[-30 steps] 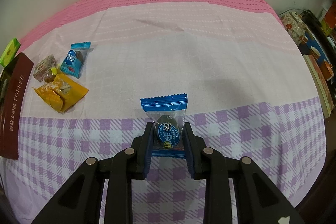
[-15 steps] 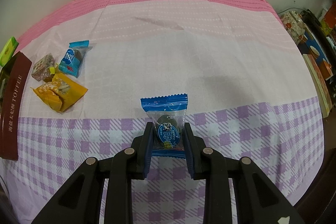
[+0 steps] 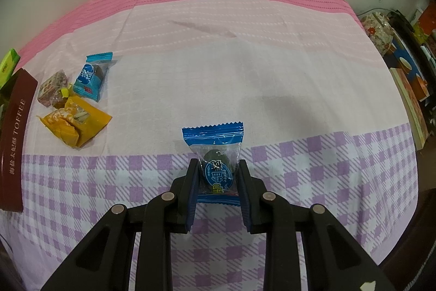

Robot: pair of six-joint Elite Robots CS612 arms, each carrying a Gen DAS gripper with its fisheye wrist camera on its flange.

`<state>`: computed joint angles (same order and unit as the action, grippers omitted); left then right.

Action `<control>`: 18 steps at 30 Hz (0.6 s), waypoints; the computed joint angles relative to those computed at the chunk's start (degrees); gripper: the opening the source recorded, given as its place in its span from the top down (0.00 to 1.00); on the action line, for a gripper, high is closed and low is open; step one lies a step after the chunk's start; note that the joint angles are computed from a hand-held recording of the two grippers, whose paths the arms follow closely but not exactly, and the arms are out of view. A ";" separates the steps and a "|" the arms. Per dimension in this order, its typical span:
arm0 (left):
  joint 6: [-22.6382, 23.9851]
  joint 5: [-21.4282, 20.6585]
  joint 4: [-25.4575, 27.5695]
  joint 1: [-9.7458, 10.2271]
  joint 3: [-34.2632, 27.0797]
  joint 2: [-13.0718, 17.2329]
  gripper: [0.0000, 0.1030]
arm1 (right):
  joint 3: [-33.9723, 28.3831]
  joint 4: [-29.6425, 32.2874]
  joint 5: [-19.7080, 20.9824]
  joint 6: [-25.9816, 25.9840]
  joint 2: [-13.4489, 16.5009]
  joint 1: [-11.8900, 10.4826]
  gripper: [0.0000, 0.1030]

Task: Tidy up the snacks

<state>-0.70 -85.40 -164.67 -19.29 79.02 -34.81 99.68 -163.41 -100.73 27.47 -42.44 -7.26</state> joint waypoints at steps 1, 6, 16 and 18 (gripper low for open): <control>-0.03 0.25 -0.40 -0.01 0.20 -0.04 0.63 | -0.06 0.19 -0.10 0.22 0.00 0.04 0.76; -1.04 1.07 -1.89 0.14 0.93 -0.17 0.63 | -0.43 1.07 -0.85 0.77 0.05 0.20 0.77; -0.40 1.30 -3.89 0.36 1.53 -0.03 0.63 | -1.53 3.06 -2.15 2.29 -0.30 1.18 0.77; -0.82 1.51 -3.46 0.38 1.53 -0.08 0.63 | -1.84 2.73 -1.95 1.73 -0.52 1.49 0.77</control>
<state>-1.53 -83.89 -168.13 -18.91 80.55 -34.89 97.84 -160.68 -102.68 29.20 -42.96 -5.77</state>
